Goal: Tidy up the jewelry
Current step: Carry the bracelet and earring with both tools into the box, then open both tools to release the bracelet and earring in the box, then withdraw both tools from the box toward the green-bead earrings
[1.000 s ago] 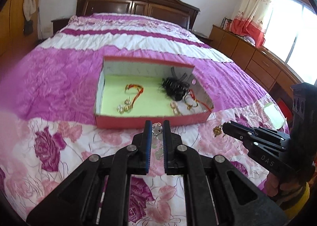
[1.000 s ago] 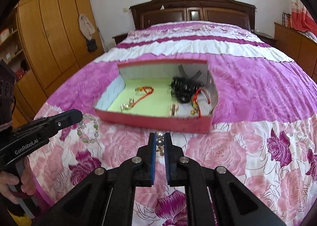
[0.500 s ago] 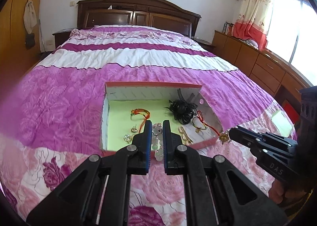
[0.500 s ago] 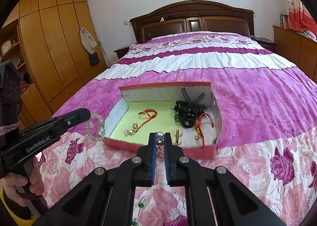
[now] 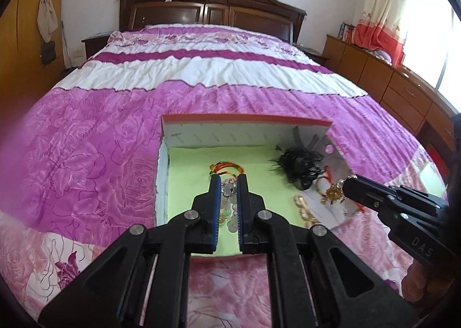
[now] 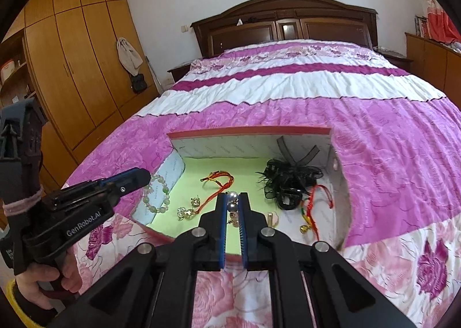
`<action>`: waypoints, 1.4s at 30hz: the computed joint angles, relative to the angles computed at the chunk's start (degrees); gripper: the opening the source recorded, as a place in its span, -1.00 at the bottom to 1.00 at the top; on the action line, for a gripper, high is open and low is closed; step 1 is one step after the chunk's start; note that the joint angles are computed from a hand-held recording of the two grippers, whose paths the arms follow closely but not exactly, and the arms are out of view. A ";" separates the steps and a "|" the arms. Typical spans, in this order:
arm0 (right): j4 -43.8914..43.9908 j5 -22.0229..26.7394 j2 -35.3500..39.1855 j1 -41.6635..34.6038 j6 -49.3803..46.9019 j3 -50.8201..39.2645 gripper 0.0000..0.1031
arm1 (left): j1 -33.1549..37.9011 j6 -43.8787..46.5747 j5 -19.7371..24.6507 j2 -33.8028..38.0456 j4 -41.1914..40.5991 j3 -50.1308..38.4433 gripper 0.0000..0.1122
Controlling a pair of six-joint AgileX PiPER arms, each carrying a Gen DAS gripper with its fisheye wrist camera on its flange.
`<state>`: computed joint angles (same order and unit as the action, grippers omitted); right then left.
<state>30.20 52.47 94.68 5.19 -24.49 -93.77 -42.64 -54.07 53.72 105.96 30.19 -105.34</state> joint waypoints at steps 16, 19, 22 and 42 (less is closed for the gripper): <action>-7.12 -1.89 10.95 4.29 5.93 -3.41 -0.82 | 4.24 2.72 -0.83 5.26 -4.50 0.86 -0.96; -7.96 -1.85 11.93 4.23 6.85 -3.53 -0.82 | 4.70 2.53 -0.68 5.77 -5.26 1.05 -0.96; -7.96 -1.80 12.15 3.98 6.84 -3.36 -0.80 | 4.37 2.36 -0.36 5.88 -4.62 1.25 -0.93; -0.32 0.83 -0.04 -0.84 2.76 3.53 -0.40 | -1.77 -0.42 2.10 -0.87 -2.46 3.60 -0.44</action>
